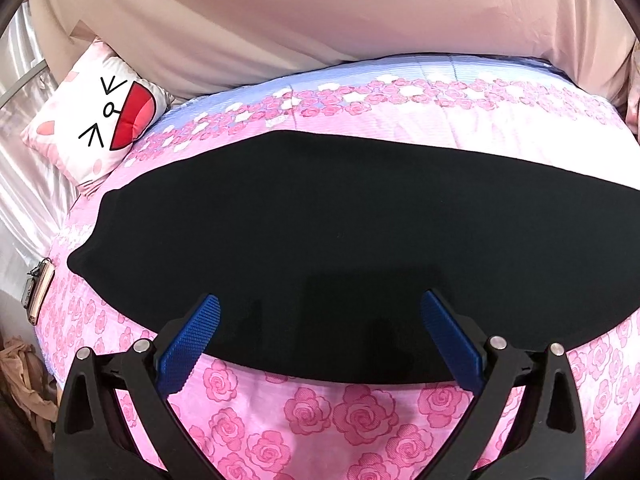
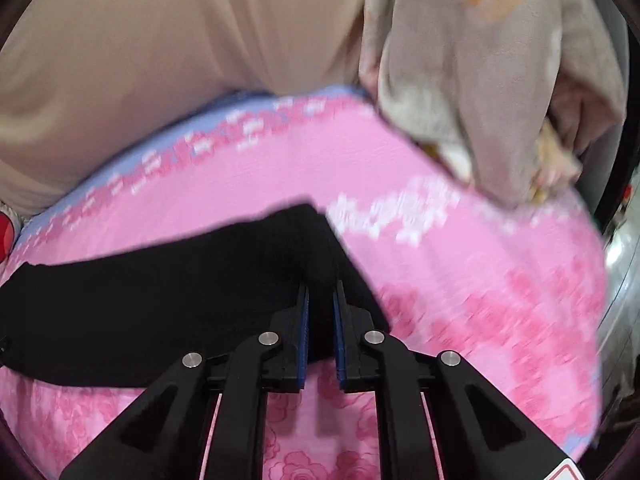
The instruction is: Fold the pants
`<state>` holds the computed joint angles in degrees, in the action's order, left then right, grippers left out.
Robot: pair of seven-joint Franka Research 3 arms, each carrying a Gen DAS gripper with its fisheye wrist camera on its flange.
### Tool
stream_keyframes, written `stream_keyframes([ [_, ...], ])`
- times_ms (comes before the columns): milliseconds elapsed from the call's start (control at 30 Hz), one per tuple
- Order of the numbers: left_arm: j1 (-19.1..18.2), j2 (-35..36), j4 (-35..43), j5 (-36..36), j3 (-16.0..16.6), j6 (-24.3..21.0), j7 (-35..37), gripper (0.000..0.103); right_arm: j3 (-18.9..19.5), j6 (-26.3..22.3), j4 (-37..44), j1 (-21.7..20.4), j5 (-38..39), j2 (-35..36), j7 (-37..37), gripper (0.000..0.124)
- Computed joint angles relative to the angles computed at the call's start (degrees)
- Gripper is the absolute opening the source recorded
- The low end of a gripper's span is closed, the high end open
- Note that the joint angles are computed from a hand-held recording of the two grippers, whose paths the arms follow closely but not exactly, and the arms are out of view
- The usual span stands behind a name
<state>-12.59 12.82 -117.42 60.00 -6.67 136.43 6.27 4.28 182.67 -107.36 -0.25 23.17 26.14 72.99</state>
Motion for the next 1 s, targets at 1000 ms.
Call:
stream_keyframes([
  [1000,12.33,-14.01,-18.62,4.74,2.67,14.13,-9.38,0.098,31.44,-8.09,11.52,-8.7,9.89,4.0,-18.2,0.015],
])
